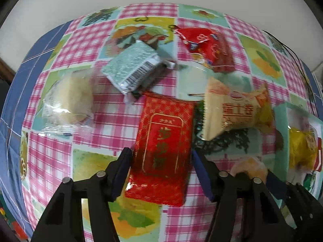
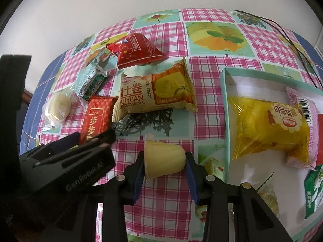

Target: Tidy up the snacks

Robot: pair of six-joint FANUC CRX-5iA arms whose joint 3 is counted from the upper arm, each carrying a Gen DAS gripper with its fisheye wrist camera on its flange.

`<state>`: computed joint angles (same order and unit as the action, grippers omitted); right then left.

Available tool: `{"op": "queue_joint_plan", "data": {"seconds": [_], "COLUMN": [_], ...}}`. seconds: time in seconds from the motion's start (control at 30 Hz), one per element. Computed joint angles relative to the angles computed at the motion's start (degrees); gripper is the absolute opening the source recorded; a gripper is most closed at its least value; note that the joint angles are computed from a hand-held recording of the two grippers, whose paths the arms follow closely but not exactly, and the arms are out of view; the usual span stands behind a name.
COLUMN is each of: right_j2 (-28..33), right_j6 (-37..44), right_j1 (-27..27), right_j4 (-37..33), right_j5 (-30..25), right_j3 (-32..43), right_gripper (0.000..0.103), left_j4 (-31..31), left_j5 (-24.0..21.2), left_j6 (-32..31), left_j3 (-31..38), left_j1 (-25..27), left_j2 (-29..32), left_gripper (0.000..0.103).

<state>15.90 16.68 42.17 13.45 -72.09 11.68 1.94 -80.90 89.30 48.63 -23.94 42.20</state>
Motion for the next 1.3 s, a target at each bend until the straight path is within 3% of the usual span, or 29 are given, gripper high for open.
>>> {"op": "queue_joint_plan", "data": {"seconds": [0.17,0.3,0.6,1.1,1.3], "right_j2": [0.20,0.04,-0.50,-5.84,-9.17], "right_j6": [0.19,0.17,-0.26,-4.57,-6.72], "right_j1": [-0.01,-0.05,0.95,4.09,5.35], "right_j4": [0.00,-0.02,1.92,5.22,6.79], "right_j5": [-0.22,-0.04,-0.03,-2.51,-3.66], "right_j3": [0.27,0.05,-0.27,-3.13,-5.72], "right_gripper": [0.040,0.040,0.040,0.040,0.040], "left_j4": [-0.25,0.29,5.73,6.00,5.58], "left_j5": [-0.29,-0.08,-0.54,3.50,4.56], "left_j6": [0.26,0.43,2.02,3.98,4.13], "left_j3": [1.10,0.42,-2.82,-13.04,-12.47], "left_j1": [-0.32,-0.12,2.31,2.09,0.76], "left_j2": [0.62,0.22,-1.38,-11.48,-12.92], "left_gripper": [0.056,0.048,0.047,0.047,0.047]}}
